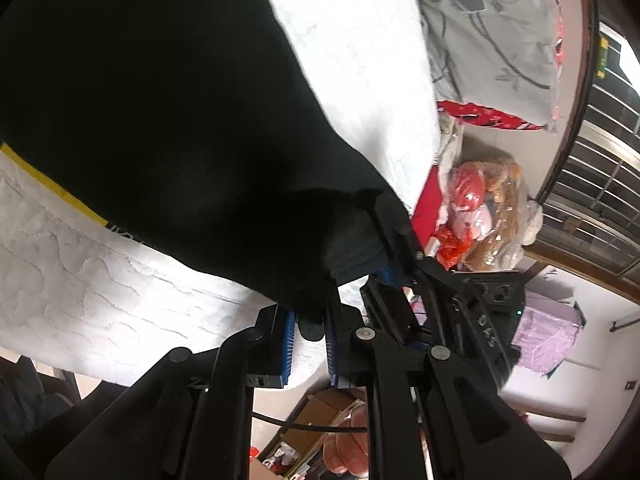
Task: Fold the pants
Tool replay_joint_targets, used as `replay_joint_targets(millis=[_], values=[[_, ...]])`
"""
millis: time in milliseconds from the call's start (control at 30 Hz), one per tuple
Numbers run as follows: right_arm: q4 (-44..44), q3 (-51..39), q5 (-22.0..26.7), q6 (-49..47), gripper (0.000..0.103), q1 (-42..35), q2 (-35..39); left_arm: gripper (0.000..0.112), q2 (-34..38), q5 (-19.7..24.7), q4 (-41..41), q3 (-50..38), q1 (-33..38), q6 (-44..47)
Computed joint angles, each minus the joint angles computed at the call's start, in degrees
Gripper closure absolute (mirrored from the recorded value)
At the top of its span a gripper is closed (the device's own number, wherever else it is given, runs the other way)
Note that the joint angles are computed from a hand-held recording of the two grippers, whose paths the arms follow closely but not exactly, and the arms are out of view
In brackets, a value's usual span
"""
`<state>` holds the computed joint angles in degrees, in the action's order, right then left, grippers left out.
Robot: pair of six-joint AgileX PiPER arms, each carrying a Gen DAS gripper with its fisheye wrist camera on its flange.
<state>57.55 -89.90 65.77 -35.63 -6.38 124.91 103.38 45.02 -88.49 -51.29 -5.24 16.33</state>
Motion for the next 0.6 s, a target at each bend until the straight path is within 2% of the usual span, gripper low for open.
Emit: replay_joint_targets(millis=[200,333,600], values=[[-1.19,0.26,-1.71,3.8,0.092,5.15,-5.94,0.102,-5.09,3.27,0.74,2.59,6.77,1.53],[-1.33,-0.56,-3.62,7.13,0.091,10.52,-7.66,0.102,-8.16,6.44,2.83,4.76,14.18,2.09],[-1.09,-3.71,-8.33,13.16,0.091,22.19,-4.76,0.102,-8.21,13.06,9.48,7.45,31.27,3.79]])
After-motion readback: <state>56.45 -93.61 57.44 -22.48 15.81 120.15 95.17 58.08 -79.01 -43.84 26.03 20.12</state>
